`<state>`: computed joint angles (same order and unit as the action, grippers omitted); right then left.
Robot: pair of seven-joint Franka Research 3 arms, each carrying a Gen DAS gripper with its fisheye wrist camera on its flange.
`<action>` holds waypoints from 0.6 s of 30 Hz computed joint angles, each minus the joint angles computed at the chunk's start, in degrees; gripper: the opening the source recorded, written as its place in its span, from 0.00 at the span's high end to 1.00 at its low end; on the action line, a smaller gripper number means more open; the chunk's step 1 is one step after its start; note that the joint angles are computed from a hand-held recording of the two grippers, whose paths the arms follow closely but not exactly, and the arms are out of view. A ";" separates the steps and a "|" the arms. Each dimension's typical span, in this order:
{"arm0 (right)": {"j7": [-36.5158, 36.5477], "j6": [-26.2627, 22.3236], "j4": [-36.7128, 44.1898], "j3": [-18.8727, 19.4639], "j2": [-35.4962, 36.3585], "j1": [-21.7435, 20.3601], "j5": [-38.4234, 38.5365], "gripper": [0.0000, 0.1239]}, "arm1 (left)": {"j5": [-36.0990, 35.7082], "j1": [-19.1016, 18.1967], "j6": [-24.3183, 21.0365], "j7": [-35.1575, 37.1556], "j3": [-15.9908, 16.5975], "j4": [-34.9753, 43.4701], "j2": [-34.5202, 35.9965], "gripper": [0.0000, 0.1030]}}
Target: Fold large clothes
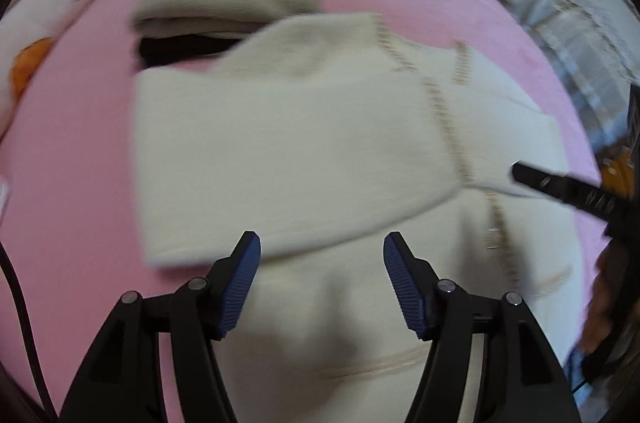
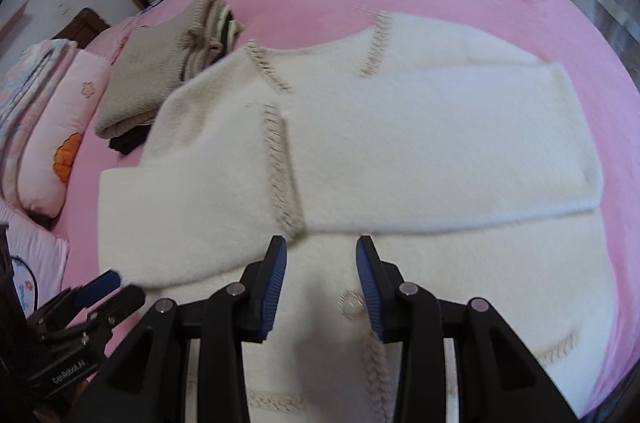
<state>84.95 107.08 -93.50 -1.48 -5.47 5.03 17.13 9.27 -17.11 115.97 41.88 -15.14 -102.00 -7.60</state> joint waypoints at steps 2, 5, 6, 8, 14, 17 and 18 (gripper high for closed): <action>-1.48 -0.59 3.26 0.19 3.39 0.50 1.87 0.57 | 1.55 0.84 -4.44 -3.13 0.20 -2.88 -2.91 0.39; -3.61 0.97 7.77 1.15 8.48 1.53 1.70 0.56 | 1.19 1.98 -6.98 -6.97 0.82 -6.78 -5.52 0.39; -4.05 1.27 9.40 1.47 10.29 1.93 1.28 0.56 | 0.86 2.18 -6.49 -8.14 1.01 -8.78 -6.70 0.39; -3.87 0.30 13.79 1.93 14.91 2.59 0.83 0.56 | 1.24 2.66 -5.54 -10.50 0.93 -10.52 -7.09 0.39; -6.00 -1.81 17.55 3.25 19.79 3.39 2.36 0.85 | 3.36 3.59 -1.92 -15.42 0.65 -10.68 -4.13 0.39; -13.03 -0.35 15.59 3.97 15.87 3.52 4.77 0.89 | 5.08 3.21 -2.64 -17.40 0.14 -8.02 -0.91 0.39; -15.27 -0.08 15.33 4.01 14.37 3.24 6.71 0.89 | 6.19 2.96 -3.62 -17.89 -0.16 -7.06 0.05 0.40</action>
